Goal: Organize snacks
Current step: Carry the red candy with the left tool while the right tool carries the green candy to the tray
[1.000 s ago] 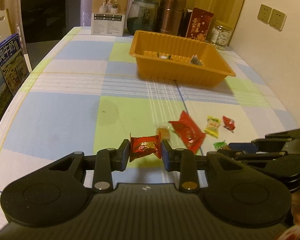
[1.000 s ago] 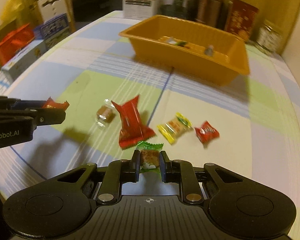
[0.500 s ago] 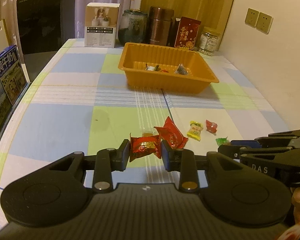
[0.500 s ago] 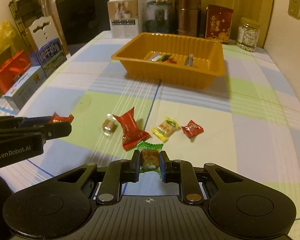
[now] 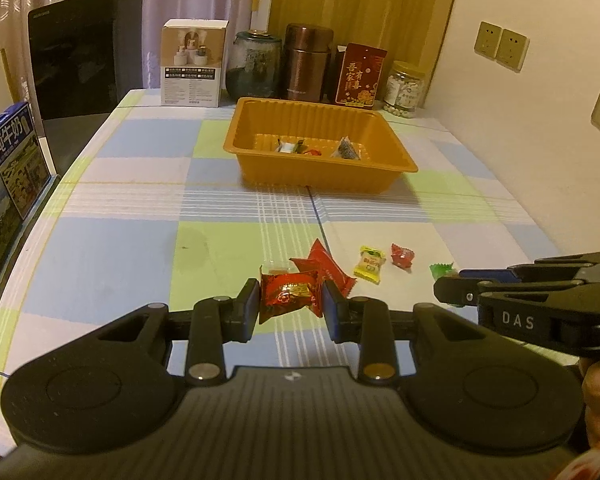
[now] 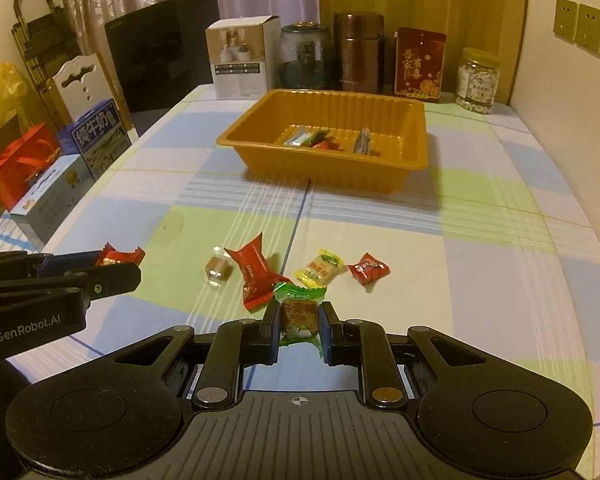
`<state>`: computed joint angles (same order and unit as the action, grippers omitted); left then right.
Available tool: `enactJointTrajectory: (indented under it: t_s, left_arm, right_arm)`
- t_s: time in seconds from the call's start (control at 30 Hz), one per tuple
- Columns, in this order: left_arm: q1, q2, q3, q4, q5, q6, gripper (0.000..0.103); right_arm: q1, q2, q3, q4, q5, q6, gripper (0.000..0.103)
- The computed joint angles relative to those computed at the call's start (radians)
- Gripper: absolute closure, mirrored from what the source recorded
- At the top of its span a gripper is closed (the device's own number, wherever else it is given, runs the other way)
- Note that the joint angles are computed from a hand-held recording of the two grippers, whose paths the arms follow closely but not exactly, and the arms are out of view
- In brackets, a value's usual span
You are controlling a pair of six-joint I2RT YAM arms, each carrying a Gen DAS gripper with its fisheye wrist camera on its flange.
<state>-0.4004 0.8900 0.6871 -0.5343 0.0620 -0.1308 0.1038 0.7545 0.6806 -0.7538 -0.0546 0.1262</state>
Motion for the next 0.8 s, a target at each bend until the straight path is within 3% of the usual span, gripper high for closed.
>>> enactJointTrajectory:
  t_s: [0.37,0.8]
  left_arm:
    - [-0.012,0.102,0.06,0.053,0.024,-0.004,0.073]
    - [0.044,0.473,0.342,0.171,0.102,0.039,0.073]
  right_arm:
    - [-0.124,0.038,0.038,0.013,-0.074,-0.05,0.083]
    - [-0.284,0.372,0.26,0.164,-0.186,-0.132,0.083]
